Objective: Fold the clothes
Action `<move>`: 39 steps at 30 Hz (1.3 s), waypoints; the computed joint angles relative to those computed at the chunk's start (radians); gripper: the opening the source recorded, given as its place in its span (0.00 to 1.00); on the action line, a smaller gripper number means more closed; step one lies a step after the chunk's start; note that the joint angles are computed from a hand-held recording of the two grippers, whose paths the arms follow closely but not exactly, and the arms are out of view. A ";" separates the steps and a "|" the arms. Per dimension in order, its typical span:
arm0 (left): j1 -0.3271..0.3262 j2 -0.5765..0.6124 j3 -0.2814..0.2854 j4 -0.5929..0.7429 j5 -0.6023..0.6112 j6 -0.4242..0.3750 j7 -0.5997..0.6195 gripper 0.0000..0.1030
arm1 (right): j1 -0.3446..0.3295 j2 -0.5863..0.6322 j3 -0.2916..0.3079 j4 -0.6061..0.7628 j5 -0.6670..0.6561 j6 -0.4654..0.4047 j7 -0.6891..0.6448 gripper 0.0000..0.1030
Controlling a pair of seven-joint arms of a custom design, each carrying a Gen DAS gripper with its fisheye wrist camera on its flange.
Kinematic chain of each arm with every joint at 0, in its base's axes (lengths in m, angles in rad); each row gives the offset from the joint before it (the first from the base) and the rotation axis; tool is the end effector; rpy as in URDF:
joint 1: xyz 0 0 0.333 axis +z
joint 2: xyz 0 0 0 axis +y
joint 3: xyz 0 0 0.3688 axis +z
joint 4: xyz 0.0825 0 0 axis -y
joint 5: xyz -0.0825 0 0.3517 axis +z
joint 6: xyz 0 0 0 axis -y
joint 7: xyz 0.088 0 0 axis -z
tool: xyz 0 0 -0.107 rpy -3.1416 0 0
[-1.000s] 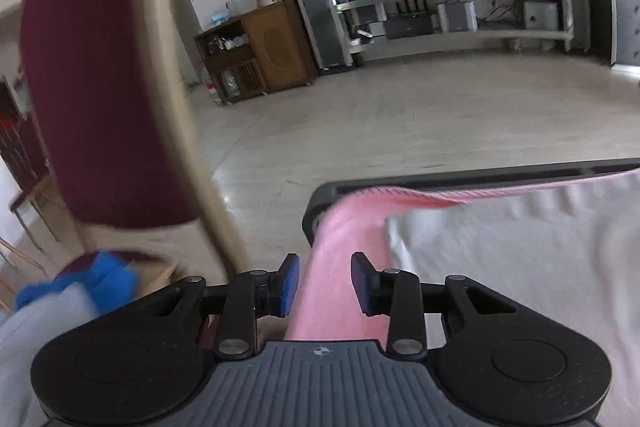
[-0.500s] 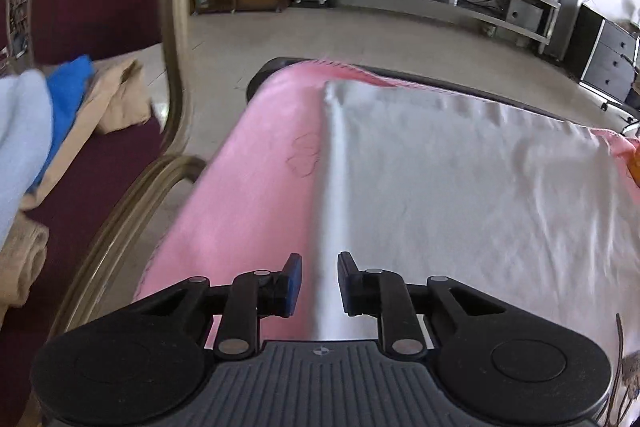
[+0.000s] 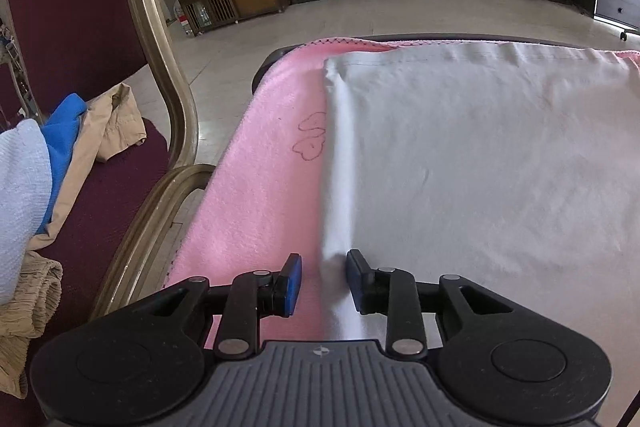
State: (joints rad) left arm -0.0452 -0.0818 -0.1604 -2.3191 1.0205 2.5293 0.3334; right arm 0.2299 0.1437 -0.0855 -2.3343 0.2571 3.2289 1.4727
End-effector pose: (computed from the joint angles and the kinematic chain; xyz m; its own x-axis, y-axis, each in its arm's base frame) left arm 0.4791 -0.1107 0.4730 0.3252 -0.9124 -0.2485 -0.7701 -0.1030 -0.6295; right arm 0.5484 0.0566 0.4404 0.0142 -0.9968 -0.0790 -0.7352 0.0431 -0.6765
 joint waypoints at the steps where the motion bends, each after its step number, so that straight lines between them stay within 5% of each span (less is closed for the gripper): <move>1: -0.001 -0.005 -0.002 -0.004 0.007 -0.006 -0.008 0.32 | 0.057 -0.004 -0.052 0.000 0.010 -0.007 -0.012 0.08; 3: -0.004 -0.023 -0.005 -0.014 0.000 -0.019 -0.022 0.32 | 0.082 -0.033 -0.052 0.009 0.230 -0.050 -0.187 0.14; 6: -0.002 -0.112 -0.019 -0.040 0.000 -0.055 -0.064 0.31 | -0.116 -0.113 0.135 -0.005 0.390 -0.120 -0.267 0.18; 8: 0.002 -0.191 -0.044 -0.068 0.046 -0.072 -0.123 0.31 | -0.186 -0.185 0.195 -0.003 0.637 -0.187 -0.447 0.24; 11: -0.002 -0.307 -0.055 -0.141 0.046 -0.025 -0.192 0.31 | -0.127 -0.299 0.107 -0.026 0.923 -0.273 -0.623 0.35; 14: -0.014 -0.382 -0.039 -0.218 -0.023 0.075 -0.193 0.31 | -0.081 -0.382 0.023 -0.065 1.073 -0.367 -0.714 0.38; 19: 0.028 -0.293 -0.069 -0.196 -0.055 0.136 -0.141 0.31 | -0.086 -0.309 0.014 -0.050 1.039 -0.436 -0.682 0.38; 21: 0.051 -0.241 -0.075 -0.177 -0.035 0.174 -0.166 0.31 | -0.086 -0.258 0.029 -0.029 1.015 -0.434 -0.663 0.20; 22: 0.061 -0.216 -0.079 -0.164 -0.018 0.183 -0.179 0.30 | -0.084 -0.237 0.028 -0.013 1.043 -0.455 -0.697 0.19; 26: 0.048 -0.152 -0.079 -0.143 0.001 0.150 -0.168 0.29 | -0.107 -0.162 0.028 0.047 1.150 -0.656 -0.824 0.19; 29: 0.023 -0.123 -0.076 -0.125 -0.053 0.058 -0.121 0.29 | -0.134 -0.107 0.038 0.082 1.059 -0.781 -0.758 0.19; 32: 0.003 -0.121 -0.073 -0.116 -0.067 -0.056 -0.128 0.36 | -0.144 -0.090 0.052 0.084 0.989 -0.696 -0.726 0.00; 39: -0.008 -0.179 -0.056 -0.160 -0.065 -0.060 -0.154 0.35 | -0.160 -0.154 0.052 -0.013 0.869 -0.385 -0.445 0.00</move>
